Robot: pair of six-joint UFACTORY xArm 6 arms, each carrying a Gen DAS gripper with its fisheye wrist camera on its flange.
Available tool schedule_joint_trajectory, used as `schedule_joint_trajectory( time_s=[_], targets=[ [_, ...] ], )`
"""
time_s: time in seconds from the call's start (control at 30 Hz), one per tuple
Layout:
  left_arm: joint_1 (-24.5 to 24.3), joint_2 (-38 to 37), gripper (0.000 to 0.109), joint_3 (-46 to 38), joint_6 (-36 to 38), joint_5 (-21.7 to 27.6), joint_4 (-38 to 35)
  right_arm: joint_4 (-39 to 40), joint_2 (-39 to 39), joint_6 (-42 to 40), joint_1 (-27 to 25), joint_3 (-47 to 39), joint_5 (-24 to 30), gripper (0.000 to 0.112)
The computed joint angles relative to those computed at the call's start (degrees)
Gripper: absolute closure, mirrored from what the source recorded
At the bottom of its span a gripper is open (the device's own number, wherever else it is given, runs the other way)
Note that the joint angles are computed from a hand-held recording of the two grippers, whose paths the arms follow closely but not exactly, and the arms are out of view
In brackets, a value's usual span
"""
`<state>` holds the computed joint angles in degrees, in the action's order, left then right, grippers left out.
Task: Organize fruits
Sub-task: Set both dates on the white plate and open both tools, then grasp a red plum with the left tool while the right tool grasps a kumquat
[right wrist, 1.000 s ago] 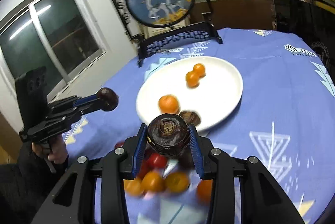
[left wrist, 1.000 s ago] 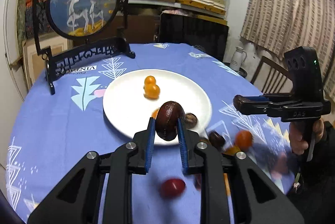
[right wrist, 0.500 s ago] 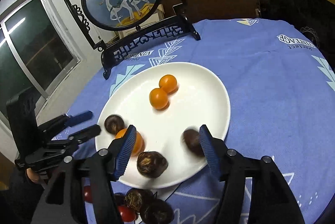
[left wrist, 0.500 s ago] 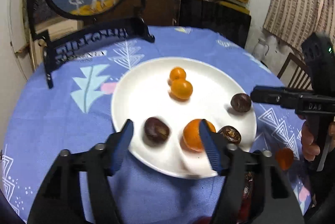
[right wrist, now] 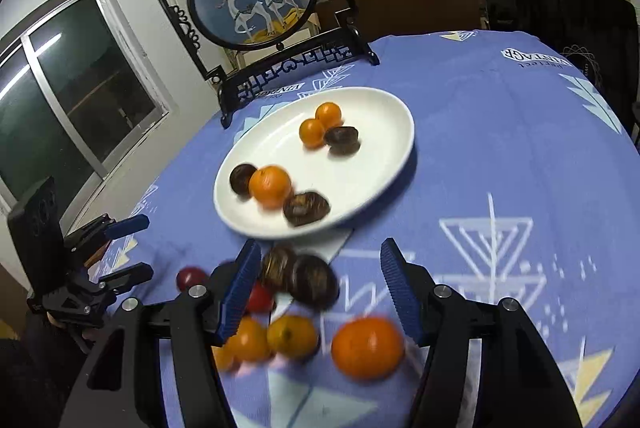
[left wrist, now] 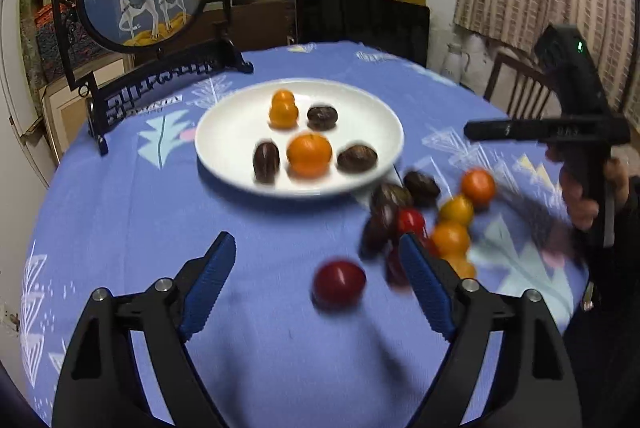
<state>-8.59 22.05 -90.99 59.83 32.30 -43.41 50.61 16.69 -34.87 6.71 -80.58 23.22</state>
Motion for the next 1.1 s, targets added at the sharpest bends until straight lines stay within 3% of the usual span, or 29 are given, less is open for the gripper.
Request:
schedule_joint_trajectory(
  time_s=[0.13, 0.23, 0.57, 0.67, 0.73, 0.83, 0.93, 1.1],
  targets=[
    [-0.18, -2.01, 0.027, 4.16, 1.67, 0.90, 2.04, 1.00, -2.38, -1.32, 0.38, 3.60, -0.51, 0.050],
    [-1.41, -2.03, 0.027, 5.49, 1.58, -1.11, 4.00, 1.37, -3.34, -1.55, 0.64, 5.30, -0.92, 0.050],
    [-3.03, 3.10, 0.027, 0.64, -7.51, -1.27, 12.87, -0.19, -6.16, -0.43, 0.08, 9.88, -2.79, 0.050],
    [-2.87, 3.77, 0.056, -0.23, -7.89, 0.60, 13.31, -0.77, -6.10, 0.23, -0.26, 10.25, -2.60, 0.050],
    [-2.61, 3.43, 0.073, 0.11, -6.25, 1.14, 11.37, -1.91, -5.94, 0.98, -0.18, 10.21, -2.71, 0.050],
    [-2.62, 1.92, 0.073, 2.25, -2.49, 0.07, 7.60, -3.72, -5.73, 2.13, 0.09, 10.12, -2.93, 0.050],
    [-2.35, -0.60, 0.073, 5.14, 5.34, -1.75, -1.85, -7.33, -5.60, 4.37, 0.48, 10.26, -3.96, 0.050],
    [-0.51, -1.04, 0.073, 4.48, 6.55, -0.16, -9.76, -26.26, -3.88, 18.83, 0.78, 9.91, -5.69, 0.050]
  ],
)
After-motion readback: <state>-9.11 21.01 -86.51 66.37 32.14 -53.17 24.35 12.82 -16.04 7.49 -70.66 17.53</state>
